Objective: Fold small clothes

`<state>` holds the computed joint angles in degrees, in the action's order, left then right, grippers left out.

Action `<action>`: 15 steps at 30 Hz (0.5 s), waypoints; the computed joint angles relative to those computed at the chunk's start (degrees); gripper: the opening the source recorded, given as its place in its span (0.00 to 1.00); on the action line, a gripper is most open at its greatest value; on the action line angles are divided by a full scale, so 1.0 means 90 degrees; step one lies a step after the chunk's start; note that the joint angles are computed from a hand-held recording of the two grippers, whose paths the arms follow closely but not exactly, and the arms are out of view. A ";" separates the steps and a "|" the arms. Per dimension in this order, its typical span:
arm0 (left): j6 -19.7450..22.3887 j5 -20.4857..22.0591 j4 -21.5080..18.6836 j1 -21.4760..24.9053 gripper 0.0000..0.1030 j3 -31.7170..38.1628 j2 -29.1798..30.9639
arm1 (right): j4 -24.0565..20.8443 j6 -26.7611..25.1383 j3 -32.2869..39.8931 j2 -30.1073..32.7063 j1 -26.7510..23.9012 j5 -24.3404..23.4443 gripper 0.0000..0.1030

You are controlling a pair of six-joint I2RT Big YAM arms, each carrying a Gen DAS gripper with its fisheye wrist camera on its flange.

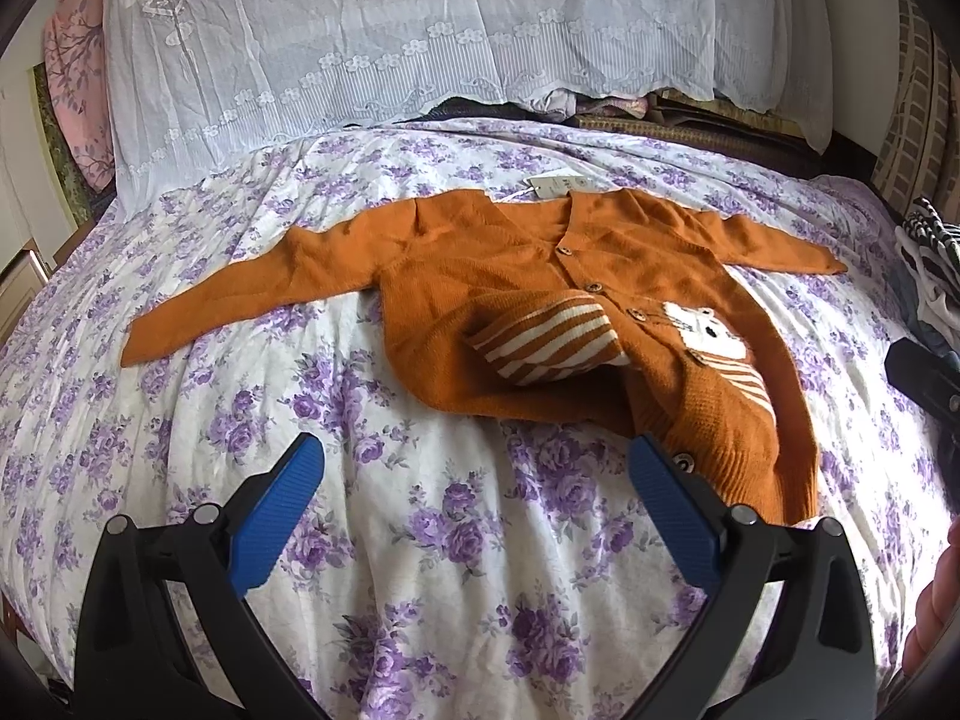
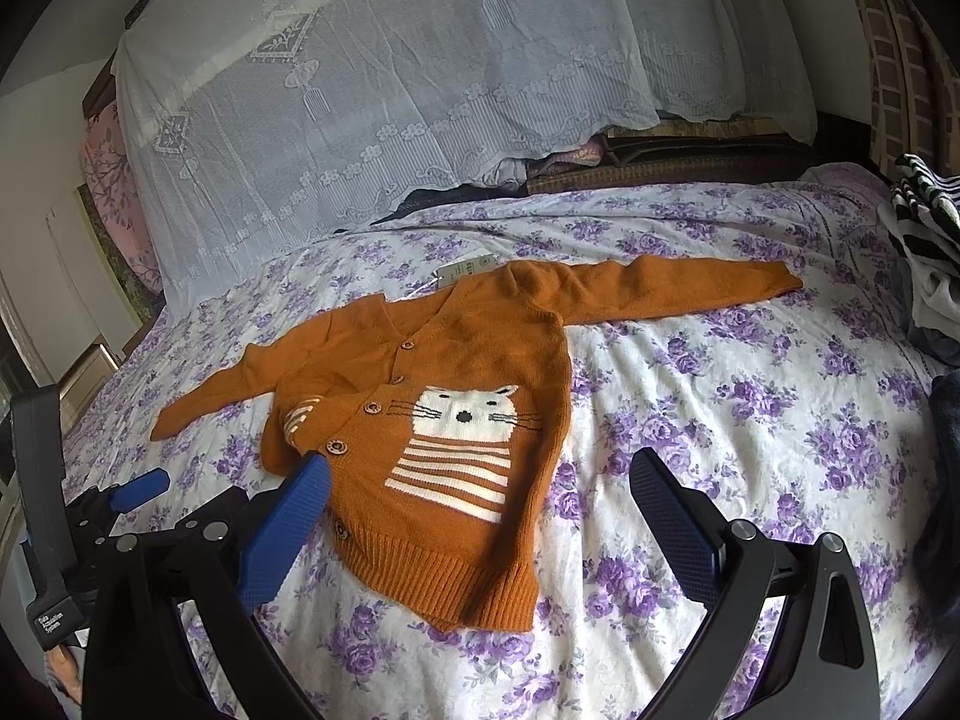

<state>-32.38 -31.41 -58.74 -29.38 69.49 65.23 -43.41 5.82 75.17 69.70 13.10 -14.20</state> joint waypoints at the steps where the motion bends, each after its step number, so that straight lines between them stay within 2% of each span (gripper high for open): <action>1: 0.0029 0.0166 0.0067 0.0076 0.96 -0.0049 -0.0012 | -0.0005 0.0003 -0.0020 0.0015 -0.0011 -0.0030 0.97; 3: 0.0122 0.0683 0.0188 0.0332 0.96 -0.0132 -0.0026 | -0.0022 0.0007 -0.0061 0.0069 -0.0053 -0.0107 0.97; 6: 0.0130 0.1956 0.0459 0.0931 0.96 -0.0424 -0.0133 | -0.0035 0.0011 -0.0138 0.0235 -0.0220 -0.0329 0.97; 9: -0.0160 0.4160 0.1008 0.1881 0.96 -0.0892 -0.0303 | -0.0174 0.0177 -0.0082 0.0533 -0.0532 -0.0815 0.97; 11: -0.0586 0.5096 0.1377 0.2338 0.96 -0.1147 -0.0372 | -0.0162 0.0404 -0.0114 0.0670 -0.0781 -0.1276 0.97; 13: -0.0803 0.5566 0.1593 0.2597 0.96 -0.1231 -0.0405 | -0.0048 0.0659 -0.0181 0.0756 -0.0988 -0.1762 0.97; 15: -0.0799 0.5813 0.1658 0.2637 0.96 -0.1142 -0.0312 | 0.0033 0.0846 -0.0217 0.0848 -0.1120 -0.2269 0.97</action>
